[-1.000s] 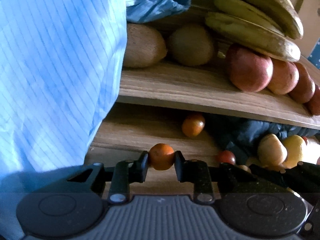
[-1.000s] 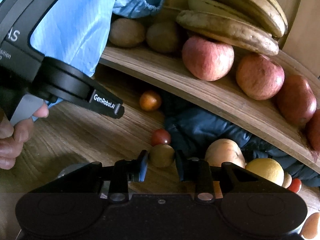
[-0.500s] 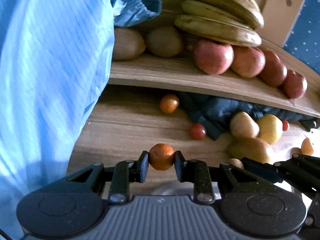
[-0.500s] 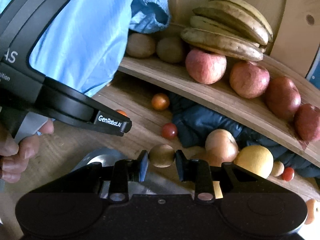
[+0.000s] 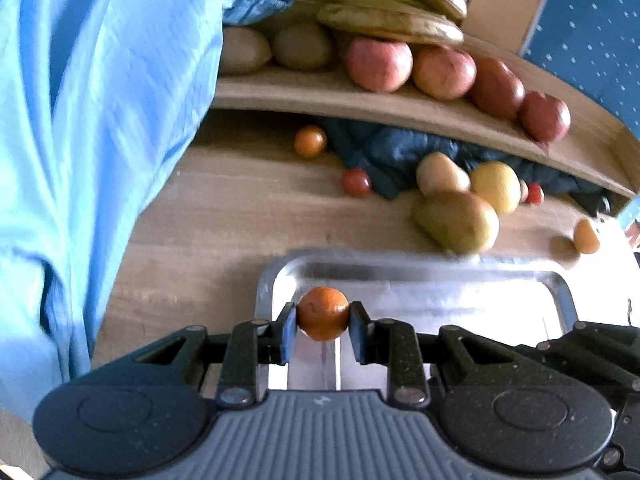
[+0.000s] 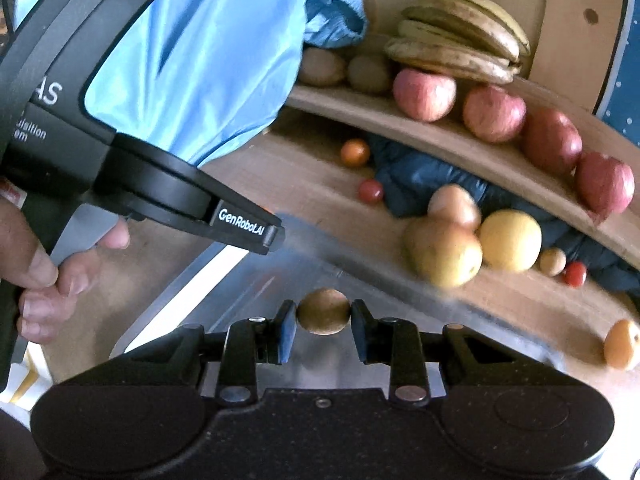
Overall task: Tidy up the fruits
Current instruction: 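Carry both fruits over the steel tray and open both grippers to drop them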
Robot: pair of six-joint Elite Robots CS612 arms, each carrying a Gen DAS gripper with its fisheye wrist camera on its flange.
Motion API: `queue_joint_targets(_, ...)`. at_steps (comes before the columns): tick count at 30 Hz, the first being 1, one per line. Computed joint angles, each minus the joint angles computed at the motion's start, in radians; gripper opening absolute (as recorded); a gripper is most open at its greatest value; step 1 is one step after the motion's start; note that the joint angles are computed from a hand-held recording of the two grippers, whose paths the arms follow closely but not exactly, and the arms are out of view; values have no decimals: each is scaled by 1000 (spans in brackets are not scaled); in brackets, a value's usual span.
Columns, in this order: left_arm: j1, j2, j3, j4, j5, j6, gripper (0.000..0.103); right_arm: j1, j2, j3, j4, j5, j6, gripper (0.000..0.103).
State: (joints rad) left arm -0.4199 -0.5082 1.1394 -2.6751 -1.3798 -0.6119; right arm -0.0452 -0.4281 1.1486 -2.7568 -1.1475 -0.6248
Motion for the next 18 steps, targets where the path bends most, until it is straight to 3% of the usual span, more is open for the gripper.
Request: queue_joint_targets(18, -40, -77, 147, -10, -2, -74, 30, -17, -77, 148, 53, 50, -102, 32)
